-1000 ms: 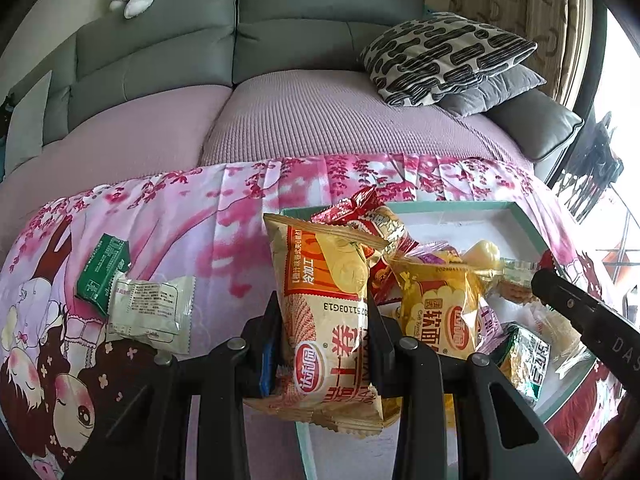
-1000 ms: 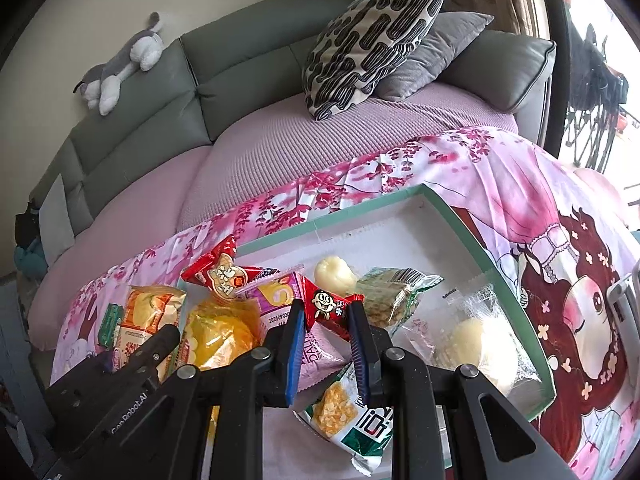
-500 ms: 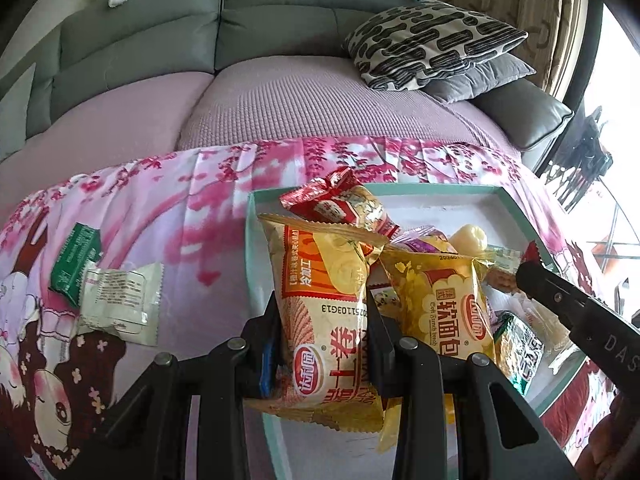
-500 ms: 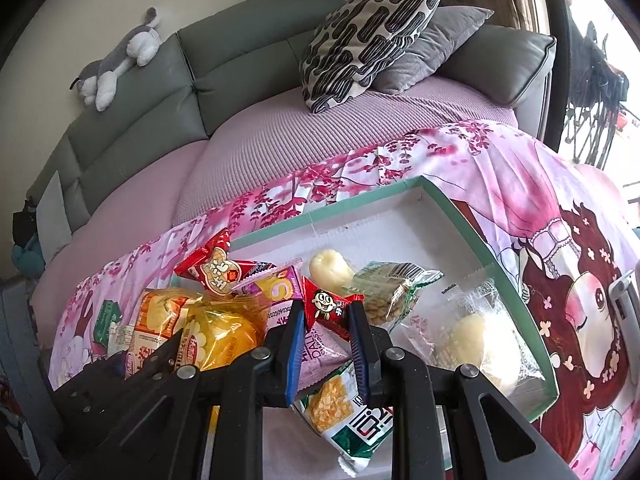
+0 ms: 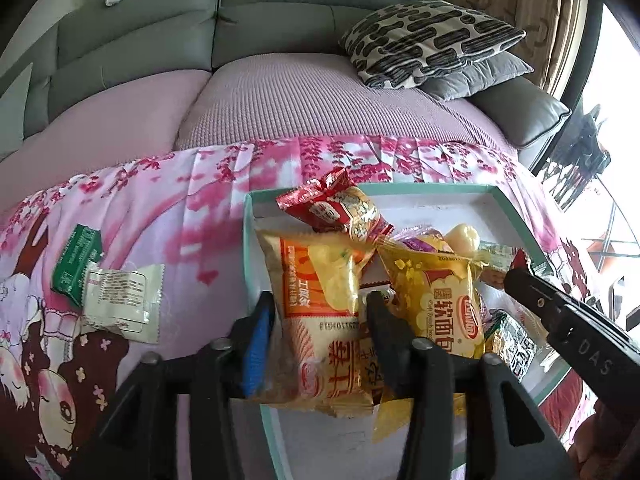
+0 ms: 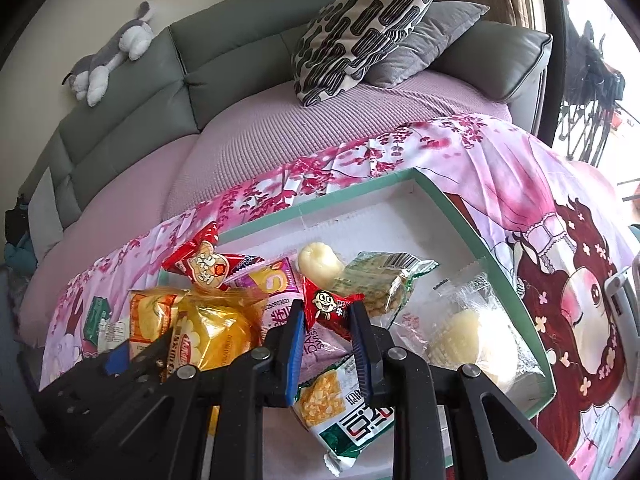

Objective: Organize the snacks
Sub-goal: 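Open left tool to drop Swiss-roll pack in tray while right tool releases candy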

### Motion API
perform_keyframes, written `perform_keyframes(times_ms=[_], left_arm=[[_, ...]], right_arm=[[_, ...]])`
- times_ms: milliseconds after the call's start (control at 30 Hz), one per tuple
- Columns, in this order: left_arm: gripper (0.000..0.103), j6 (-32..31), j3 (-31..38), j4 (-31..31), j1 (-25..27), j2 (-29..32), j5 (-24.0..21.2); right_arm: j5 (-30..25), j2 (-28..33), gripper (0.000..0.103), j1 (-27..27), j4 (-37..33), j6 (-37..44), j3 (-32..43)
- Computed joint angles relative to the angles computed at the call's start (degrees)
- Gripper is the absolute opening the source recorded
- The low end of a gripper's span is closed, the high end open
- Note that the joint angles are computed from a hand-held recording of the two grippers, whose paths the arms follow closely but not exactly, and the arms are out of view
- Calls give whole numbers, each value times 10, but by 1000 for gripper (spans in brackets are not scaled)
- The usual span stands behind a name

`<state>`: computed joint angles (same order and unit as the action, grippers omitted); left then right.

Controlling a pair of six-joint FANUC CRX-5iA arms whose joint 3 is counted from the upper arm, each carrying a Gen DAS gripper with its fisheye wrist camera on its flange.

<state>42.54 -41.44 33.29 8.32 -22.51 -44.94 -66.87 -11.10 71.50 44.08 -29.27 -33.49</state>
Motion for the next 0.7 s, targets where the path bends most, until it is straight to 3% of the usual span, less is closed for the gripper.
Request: perform_keyframes(times_ms=[233, 300, 333, 433, 500, 567, 700], left_arm=[[68, -8, 0, 19, 19, -21, -3], [75, -8, 1, 17, 25, -27, 3], [83, -7, 0, 14, 29, -32, 12], [91, -2, -3, -2, 50, -44, 41], [93, 0, -2, -11, 78, -48, 45], [102, -7, -5, -7, 120, -55, 58], [103, -64, -18, 36, 204, -57, 78]], right_arm=[[-21, 9, 28, 2, -9, 13, 13], [-29, 11, 56, 3, -11, 15, 17], [-31, 11, 62, 4, -8, 12, 17], [-32, 11, 65, 6, 6, 12, 19], [-34, 15, 84, 7, 16, 12, 22], [-38, 24, 97, 8, 26, 14, 30], [-16, 41, 98, 6, 64, 17, 45]])
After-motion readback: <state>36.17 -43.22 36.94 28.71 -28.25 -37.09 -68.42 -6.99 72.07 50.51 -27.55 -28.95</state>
